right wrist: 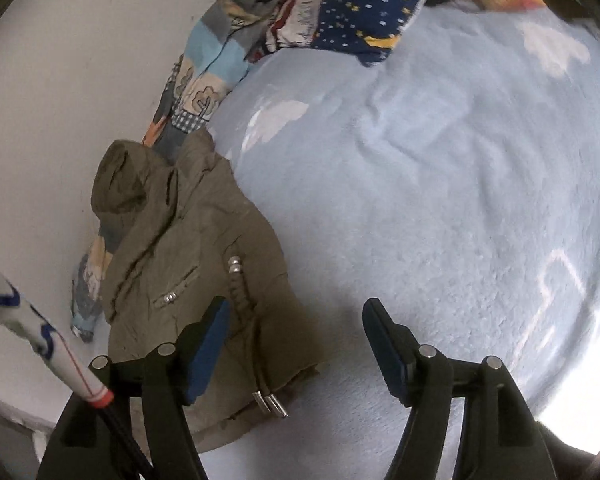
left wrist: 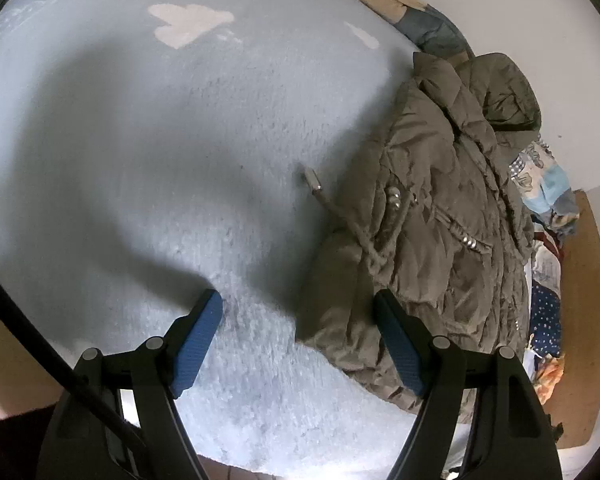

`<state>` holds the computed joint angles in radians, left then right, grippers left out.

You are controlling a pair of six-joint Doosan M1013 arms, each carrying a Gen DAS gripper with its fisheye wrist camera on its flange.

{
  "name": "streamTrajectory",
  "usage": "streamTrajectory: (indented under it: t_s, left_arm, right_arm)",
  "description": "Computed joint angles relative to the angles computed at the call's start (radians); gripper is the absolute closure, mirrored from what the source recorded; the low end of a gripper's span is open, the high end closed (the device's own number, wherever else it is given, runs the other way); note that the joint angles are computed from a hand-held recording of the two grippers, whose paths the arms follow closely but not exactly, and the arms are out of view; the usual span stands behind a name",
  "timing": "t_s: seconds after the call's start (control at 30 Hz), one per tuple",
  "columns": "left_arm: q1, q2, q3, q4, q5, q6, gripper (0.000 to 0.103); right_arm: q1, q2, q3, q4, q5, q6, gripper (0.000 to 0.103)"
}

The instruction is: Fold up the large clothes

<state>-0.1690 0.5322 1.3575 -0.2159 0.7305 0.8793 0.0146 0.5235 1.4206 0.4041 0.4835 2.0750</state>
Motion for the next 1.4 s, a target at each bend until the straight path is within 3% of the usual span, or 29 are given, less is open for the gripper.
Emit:
streamTrajectory:
  t_s: [0.27,0.53,0.63,0.67,0.7,0.8,0.93,1.1,1.33,1.4]
  left_arm:
    - [-0.004,0.014,-0.005,-0.116,-0.054,0.090,0.025]
    - [-0.032,0.037,-0.036,-0.087,-0.063,0.121,0.021]
    - [-0.055,0.045,-0.052,0.037,-0.064,0.064,0.023]
    - [-0.065,0.048,-0.063,0.104,-0.054,0.036,0.038]
    - [-0.072,0.053,-0.074,0.151,-0.041,0.022,0.063]
    - [-0.089,0.057,-0.091,0.232,-0.041,0.032,0.080]
    - [-0.117,0.040,-0.089,0.375,-0.058,-0.008,0.084]
    - [-0.128,0.011,-0.065,0.434,-0.077,-0.029,0.085]
    - [-0.134,-0.013,-0.043,0.459,-0.052,-0.061,0.085]
    - [-0.131,-0.002,-0.060,0.457,-0.008,-0.072,0.075]
  right_arm:
    - [-0.011,0.010,0.008,0.130,0.003,-0.065,0.027]
    - [0.003,0.060,-0.050,0.148,0.060,-0.115,0.027]
    - [0.018,0.090,-0.089,0.172,0.090,-0.197,0.026]
    - [0.024,0.099,-0.104,0.169,0.100,-0.224,0.042]
    - [0.031,0.104,-0.114,0.145,0.105,-0.231,0.067]
    - [0.048,0.105,-0.133,0.044,0.114,-0.202,0.081]
    - [0.072,0.089,-0.135,-0.093,0.107,-0.167,0.086]
    - [0.094,0.045,-0.104,-0.221,0.069,-0.148,0.090]
    - [0.110,-0.011,-0.040,-0.204,0.039,-0.195,0.090]
    - [0.112,-0.021,-0.027,-0.198,0.048,-0.196,0.090]
